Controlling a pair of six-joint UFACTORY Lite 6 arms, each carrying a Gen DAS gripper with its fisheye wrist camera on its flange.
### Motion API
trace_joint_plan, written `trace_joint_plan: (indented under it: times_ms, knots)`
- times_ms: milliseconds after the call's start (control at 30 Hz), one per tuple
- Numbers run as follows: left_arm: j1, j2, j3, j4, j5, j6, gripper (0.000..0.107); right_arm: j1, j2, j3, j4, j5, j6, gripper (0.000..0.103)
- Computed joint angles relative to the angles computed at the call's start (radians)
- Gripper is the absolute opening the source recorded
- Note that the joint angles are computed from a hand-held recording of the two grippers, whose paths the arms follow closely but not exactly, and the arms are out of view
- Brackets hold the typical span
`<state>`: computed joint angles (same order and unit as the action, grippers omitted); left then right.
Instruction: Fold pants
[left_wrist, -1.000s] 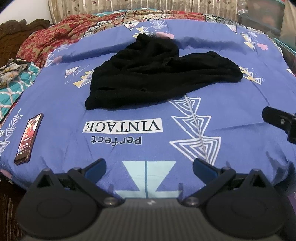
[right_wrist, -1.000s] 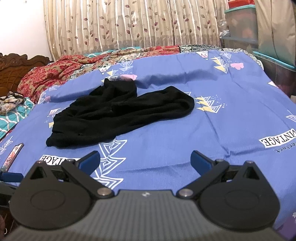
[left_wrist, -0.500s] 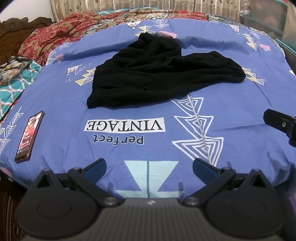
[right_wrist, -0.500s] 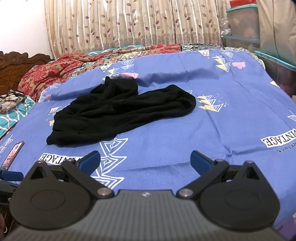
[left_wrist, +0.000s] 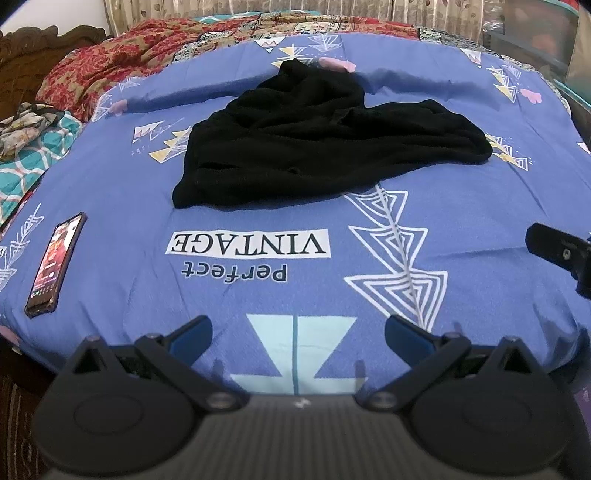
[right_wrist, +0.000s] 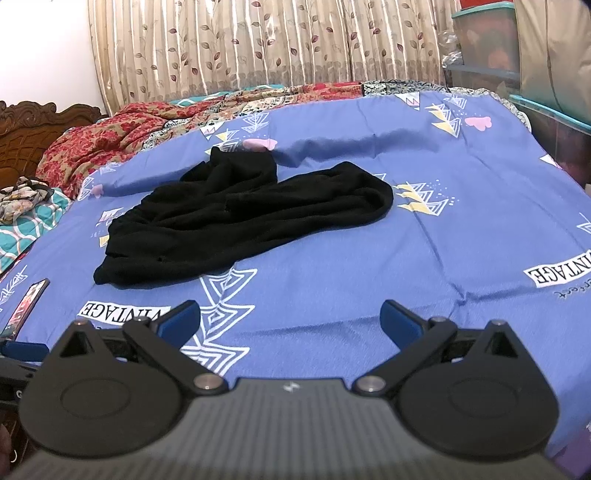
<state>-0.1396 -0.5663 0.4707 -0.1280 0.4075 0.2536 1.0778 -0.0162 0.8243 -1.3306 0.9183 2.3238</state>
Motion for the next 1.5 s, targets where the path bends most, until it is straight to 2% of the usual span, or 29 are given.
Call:
trace_joint_plan:
  times_ms: [133, 200, 300, 367, 433, 533, 733, 833, 900, 933, 967, 1033, 1100, 1167, 1233, 1300, 1333, 1367, 1433, 1500]
  knots:
    - [0.032, 0.016, 0.010, -0.070, -0.004, 0.071, 0.103, 0.005, 0.003, 0.002, 0.002, 0.009, 0.006, 0.103]
    - [0.102, 0.058, 0.041, -0.193, -0.002, 0.200, 0.103, 0.004, 0.004, 0.001, 0.000, 0.007, 0.007, 0.100]
    - [0.255, 0.200, 0.146, -0.441, 0.054, 0.438, 0.103, -0.001, 0.004, -0.005, -0.005, -0.014, 0.007, 0.087]
    - [0.347, 0.327, 0.242, -0.567, 0.091, 0.547, 0.103, -0.015, 0.000, -0.014, -0.013, -0.052, 0.007, 0.069]
    - [0.426, 0.487, 0.377, -0.645, 0.146, 0.570, 0.103, -0.036, 0.000, -0.024, -0.023, -0.102, 0.016, 0.063]
    - [0.499, 0.710, 0.589, -0.728, 0.229, 0.528, 0.103, -0.053, 0.009, -0.028, -0.030, -0.134, 0.022, 0.063]
    - [0.451, 1.040, 0.898, -0.770, 0.284, 0.413, 0.100, -0.181, -0.004, -0.033, -0.062, -0.205, -0.029, 0.063]
    - [0.409, 1.191, 1.039, -0.786, 0.317, 0.352, 0.090, -0.322, 0.008, 0.008, -0.111, -0.278, -0.140, 0.063]
    - [0.382, 1.271, 1.115, -0.778, 0.304, 0.290, 0.081, -0.421, 0.060, 0.082, -0.142, -0.330, -0.247, 0.063]
    - [0.369, 1.279, 1.116, -0.799, 0.270, 0.297, 0.071, -0.473, 0.098, 0.131, -0.161, -0.375, -0.307, 0.063]
    - [0.358, 1.274, 1.107, -0.818, 0.239, 0.317, 0.045, -0.523, 0.145, 0.195, -0.148, -0.428, -0.406, 0.063]
    - [0.351, 1.293, 1.127, -0.832, 0.256, 0.355, 0.010, -0.592, 0.279, 0.359, -0.103, -0.502, -0.615, 0.063]
    - [0.364, 1.286, 1.103, -0.849, 0.268, 0.372, 0.008, -0.635, 0.454, 0.554, -0.062, -0.560, -0.825, 0.064]
    - [0.396, 1.247, 1.038, -0.899, 0.282, 0.431, 0.008, -0.652, 0.630, 0.761, 0.017, -0.582, -1.034, 0.071]
    - [0.432, 1.192, 0.960, -0.933, 0.294, 0.482, 0.008, -0.669, 0.799, 0.970, 0.155, -0.602, -1.243, 0.072]
    - [0.456, 1.143, 0.902, -0.933, 0.295, 0.505, 0.008, -0.682, 0.958, 1.180, 0.327, -0.577, -1.452, 0.068]
    - [0.460, 1.134, 0.898, -0.924, 0.298, 0.496, 0.008, -0.688, 1.029, 1.284, 0.421, -0.538, -1.556, 0.044]
    - [0.469, 1.119, 0.888, -0.919, 0.306, 0.493, 0.008, -0.701, 1.067, 1.353, 0.495, -0.511, -1.622, 0.007]
    - [0.494, 1.095, 0.891, -0.912, 0.331, 0.484, 0.008, -0.741, 1.036, 1.363, 0.589, -0.512, -1.628, 0.005]
    - [0.530, 1.056, 0.891, -0.908, 0.349, 0.493, 0.008, -0.782, 0.875, 1.207, 0.530, -0.545, -1.470, 0.005]
